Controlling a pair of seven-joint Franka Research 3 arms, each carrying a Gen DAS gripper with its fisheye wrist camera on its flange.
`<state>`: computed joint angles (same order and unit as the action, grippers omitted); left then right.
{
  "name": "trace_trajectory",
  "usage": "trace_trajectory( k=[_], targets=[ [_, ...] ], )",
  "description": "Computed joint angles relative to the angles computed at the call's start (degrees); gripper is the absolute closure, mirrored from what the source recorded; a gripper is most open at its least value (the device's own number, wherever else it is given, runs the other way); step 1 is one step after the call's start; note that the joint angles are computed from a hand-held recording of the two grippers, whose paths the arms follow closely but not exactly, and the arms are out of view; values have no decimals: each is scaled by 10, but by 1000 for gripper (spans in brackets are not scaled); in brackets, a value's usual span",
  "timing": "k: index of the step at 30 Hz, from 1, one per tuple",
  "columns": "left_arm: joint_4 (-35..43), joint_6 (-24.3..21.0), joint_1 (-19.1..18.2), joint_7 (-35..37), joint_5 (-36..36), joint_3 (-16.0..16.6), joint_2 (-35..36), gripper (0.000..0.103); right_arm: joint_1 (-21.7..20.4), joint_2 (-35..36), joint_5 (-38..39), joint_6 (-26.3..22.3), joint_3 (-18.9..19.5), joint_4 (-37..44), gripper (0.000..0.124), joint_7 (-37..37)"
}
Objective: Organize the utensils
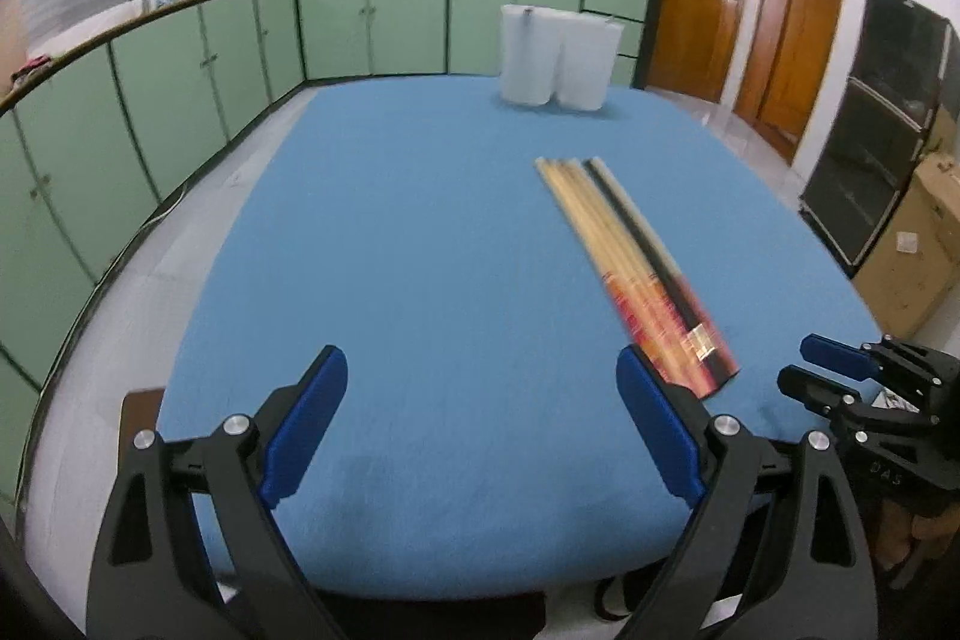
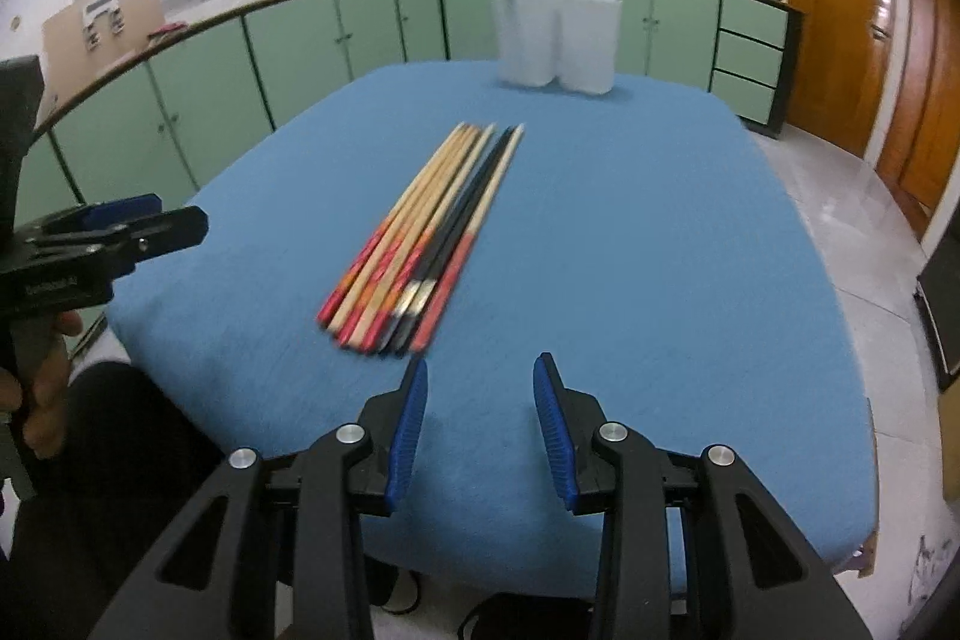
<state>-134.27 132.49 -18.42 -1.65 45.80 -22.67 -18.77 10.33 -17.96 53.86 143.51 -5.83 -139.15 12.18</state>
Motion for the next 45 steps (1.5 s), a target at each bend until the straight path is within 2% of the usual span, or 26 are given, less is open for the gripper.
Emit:
trace_trajectory(
  k=[3,5,7,10,16,19,26,30,34,36,42,45],
  targets=[
    [-25,-14,-1,-26,-4,-4,-30,15,7,-1,4,7,5,-12,87,-13],
    [-32,-19,3,-28,-6,-2,-42,15,16,-1,13,29,11,-22,87,-31],
    [-35,-17,4,-27,-8,-2,-44,15,29,1,40,56,12,-28,87,-57],
    [-32,-15,2,-20,-12,-5,-33,15,36,16,59,68,12,-17,87,-63],
    [-10,26,-5,-5,-7,-4,21,15,21,35,67,69,6,1,89,-73],
    [21,21,-12,16,7,-7,64,15,10,50,74,64,1,16,88,-75],
    [72,17,-36,40,27,11,136,15,-9,70,83,41,4,38,86,-86],
    [79,21,-42,32,34,24,145,15,-22,91,87,36,6,60,86,-69],
    [89,8,-46,25,38,29,153,13,-31,98,90,33,10,66,86,-72],
    [90,-13,-49,22,37,28,151,13,-32,96,94,34,12,65,86,-77],
    [70,-13,-48,16,23,30,129,13,-33,93,103,40,16,60,84,-80],
    [80,-11,-45,15,37,28,140,13,-27,94,114,51,19,58,84,-91]
  ],
)
